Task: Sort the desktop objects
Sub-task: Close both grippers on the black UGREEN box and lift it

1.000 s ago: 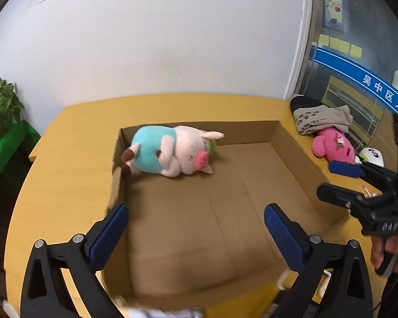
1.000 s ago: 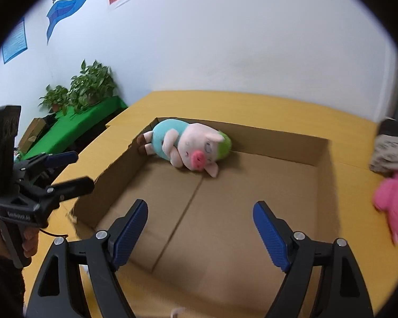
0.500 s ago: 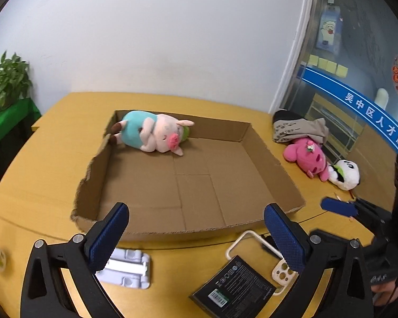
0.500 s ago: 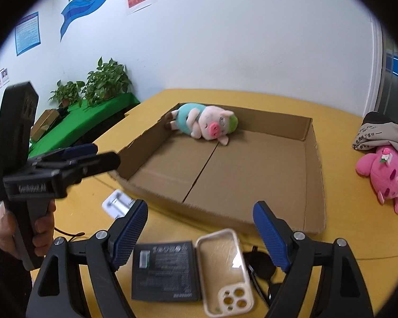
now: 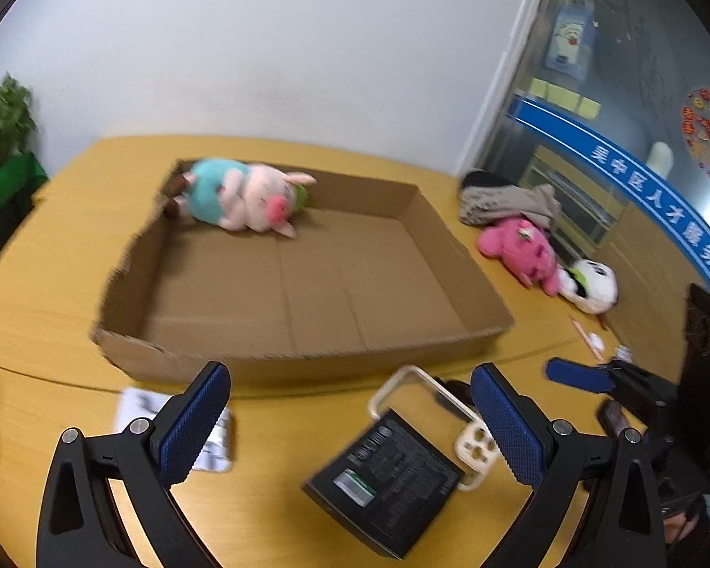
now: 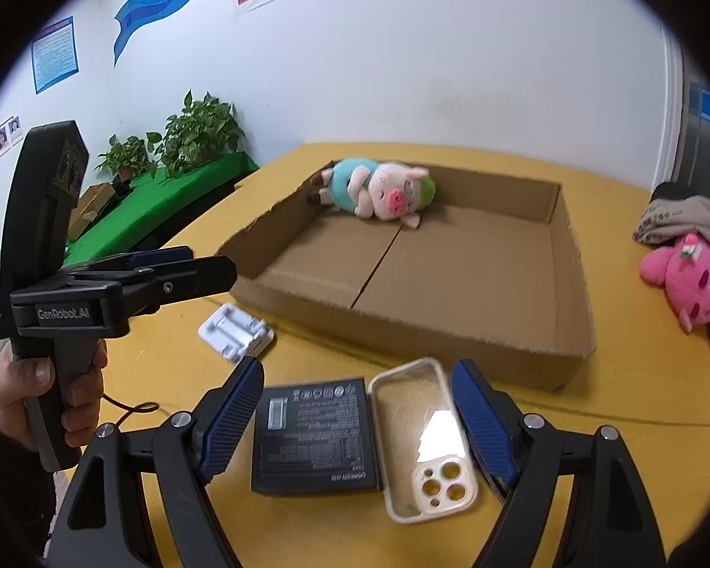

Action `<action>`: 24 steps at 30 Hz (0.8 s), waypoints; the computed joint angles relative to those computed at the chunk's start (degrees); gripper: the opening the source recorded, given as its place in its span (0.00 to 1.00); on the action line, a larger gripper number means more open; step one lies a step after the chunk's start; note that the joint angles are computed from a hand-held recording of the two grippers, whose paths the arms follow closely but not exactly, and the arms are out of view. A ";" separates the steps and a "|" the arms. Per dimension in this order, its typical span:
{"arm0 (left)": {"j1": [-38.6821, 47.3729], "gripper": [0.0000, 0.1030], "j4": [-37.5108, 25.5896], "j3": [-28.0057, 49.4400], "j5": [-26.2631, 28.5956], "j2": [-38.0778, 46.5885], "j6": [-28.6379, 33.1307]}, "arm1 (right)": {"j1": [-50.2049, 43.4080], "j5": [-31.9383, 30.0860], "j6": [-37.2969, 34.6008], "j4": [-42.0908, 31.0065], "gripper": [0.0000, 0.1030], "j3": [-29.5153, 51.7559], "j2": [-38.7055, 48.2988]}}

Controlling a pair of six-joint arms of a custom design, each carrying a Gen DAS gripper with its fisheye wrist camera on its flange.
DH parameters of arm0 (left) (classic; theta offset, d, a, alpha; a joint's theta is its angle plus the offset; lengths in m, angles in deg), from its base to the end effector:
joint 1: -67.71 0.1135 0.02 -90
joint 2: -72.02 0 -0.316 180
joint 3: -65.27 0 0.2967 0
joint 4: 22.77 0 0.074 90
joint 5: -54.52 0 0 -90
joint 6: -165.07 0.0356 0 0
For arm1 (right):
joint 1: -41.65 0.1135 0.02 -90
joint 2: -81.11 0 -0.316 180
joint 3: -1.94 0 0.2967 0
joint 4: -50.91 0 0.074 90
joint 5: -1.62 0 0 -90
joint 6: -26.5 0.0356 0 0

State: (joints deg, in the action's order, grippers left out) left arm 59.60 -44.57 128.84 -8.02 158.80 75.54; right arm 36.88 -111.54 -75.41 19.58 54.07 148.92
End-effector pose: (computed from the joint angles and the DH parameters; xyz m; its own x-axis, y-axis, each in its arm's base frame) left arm 0.3438 -0.0656 0.2374 -0.6965 0.1066 -0.7096 0.4537 0.8316 -0.3203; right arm 0.2594 -0.0076 0.2478 -0.6739 -0.1342 -0.7266 -0.3371 0.9309 0.1408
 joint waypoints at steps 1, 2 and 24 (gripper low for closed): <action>0.02 0.99 -0.37 0.02 1.18 0.65 0.34 | -0.11 -0.38 -0.27 -0.15 0.79 -0.38 0.39; -0.04 0.99 -0.74 0.02 2.12 1.33 0.72 | -0.14 -0.73 -0.46 -0.16 0.79 -0.90 0.69; -1.72 0.80 -3.85 1.48 4.62 18.23 6.20 | 7.39 -3.06 -2.70 14.32 0.83 -13.25 12.34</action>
State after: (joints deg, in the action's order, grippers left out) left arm 57.88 -48.42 130.33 -3.40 177.03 81.75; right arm 44.27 -114.60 -78.11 33.90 40.82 161.26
